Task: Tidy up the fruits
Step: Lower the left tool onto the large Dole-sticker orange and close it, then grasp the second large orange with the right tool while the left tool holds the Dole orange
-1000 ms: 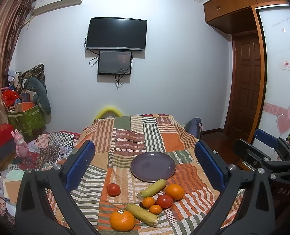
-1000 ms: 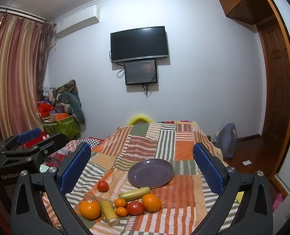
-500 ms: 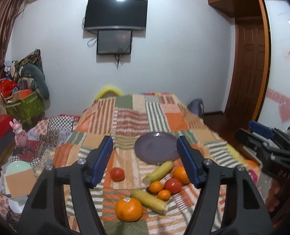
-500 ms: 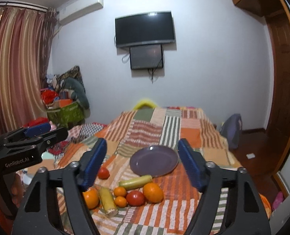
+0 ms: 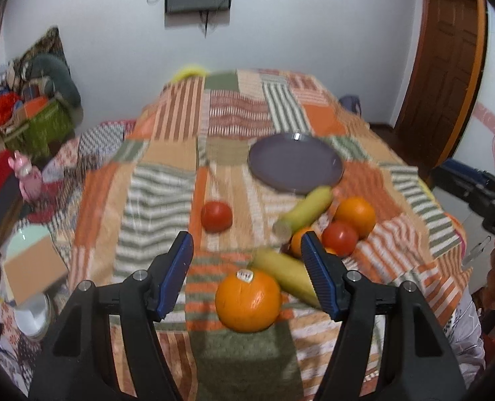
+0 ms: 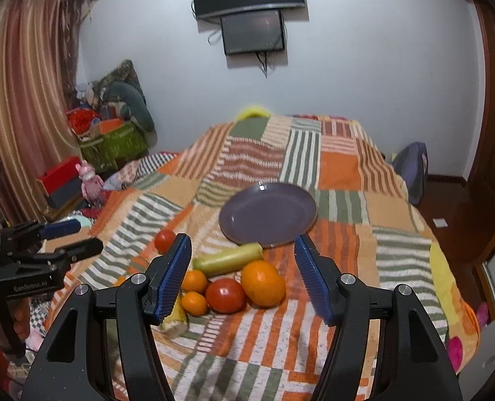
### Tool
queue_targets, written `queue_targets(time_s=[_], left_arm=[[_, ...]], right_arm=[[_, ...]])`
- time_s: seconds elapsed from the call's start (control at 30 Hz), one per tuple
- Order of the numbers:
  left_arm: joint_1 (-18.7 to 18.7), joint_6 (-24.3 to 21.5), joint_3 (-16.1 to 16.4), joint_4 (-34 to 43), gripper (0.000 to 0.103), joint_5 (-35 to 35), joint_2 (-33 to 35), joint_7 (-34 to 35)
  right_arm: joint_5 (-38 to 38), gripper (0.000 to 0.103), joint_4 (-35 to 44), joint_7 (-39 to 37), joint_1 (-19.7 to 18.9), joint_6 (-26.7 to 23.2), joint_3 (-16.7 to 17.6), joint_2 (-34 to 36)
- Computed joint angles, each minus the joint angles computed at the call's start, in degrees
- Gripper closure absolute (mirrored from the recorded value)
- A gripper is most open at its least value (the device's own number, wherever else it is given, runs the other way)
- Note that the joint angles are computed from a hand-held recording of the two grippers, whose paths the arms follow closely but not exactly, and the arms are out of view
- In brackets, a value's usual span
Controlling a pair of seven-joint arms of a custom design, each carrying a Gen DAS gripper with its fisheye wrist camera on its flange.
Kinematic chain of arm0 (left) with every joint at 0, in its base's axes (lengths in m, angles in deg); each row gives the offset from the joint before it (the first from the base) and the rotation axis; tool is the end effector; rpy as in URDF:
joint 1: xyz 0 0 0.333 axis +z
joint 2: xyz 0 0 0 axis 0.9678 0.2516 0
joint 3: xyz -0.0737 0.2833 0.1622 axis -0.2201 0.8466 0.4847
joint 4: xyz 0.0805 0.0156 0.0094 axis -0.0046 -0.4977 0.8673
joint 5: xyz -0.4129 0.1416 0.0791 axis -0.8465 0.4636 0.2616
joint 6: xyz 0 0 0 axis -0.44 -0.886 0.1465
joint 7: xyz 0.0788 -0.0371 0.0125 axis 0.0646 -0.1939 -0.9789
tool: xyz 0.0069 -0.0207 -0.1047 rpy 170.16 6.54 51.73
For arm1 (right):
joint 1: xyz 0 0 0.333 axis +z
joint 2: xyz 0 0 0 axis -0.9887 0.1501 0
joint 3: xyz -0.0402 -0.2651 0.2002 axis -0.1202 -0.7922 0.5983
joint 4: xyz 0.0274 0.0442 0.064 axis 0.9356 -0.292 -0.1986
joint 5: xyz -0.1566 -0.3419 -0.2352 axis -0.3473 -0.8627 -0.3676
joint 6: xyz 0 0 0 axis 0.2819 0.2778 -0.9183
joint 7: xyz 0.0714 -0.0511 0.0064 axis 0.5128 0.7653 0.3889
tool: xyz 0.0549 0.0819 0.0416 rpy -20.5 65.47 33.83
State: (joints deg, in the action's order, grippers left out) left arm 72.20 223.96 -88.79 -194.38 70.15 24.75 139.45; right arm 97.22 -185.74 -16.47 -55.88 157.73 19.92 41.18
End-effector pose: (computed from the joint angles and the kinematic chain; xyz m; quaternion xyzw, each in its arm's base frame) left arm 0.4319 -0.0869 0.5393 -0.6914 0.6078 -0.2786 0.2739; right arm 0.5090 0.2740 0.5784 -0.7532 0.4597 -0.1765 0.4361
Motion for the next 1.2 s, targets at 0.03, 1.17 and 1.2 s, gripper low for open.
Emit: queue_targets(time_s=[0.03, 1.17, 1.2], left_arm=[[-0.71, -0.61, 0.76, 0.05, 0.034, -0.9, 0.86, 0.44], [-0.76, -3.27, 2.35, 3.04, 0.034, -10.94, 11.42, 6.57], [-0.75, -3.05, 2.51, 3.11, 0.034, -10.81, 11.5, 6.58]], right_arm=[[-0.98, 0.042, 0.23, 0.81, -0.58, -0.82, 0.27, 0.3], [-6.41, 0.041, 12.52, 6.87, -3.99, -14.73, 1.33, 15.36], [-6.33, 0.041, 12.85, 6.89, -4.02, -15.03, 1.35, 15.74]])
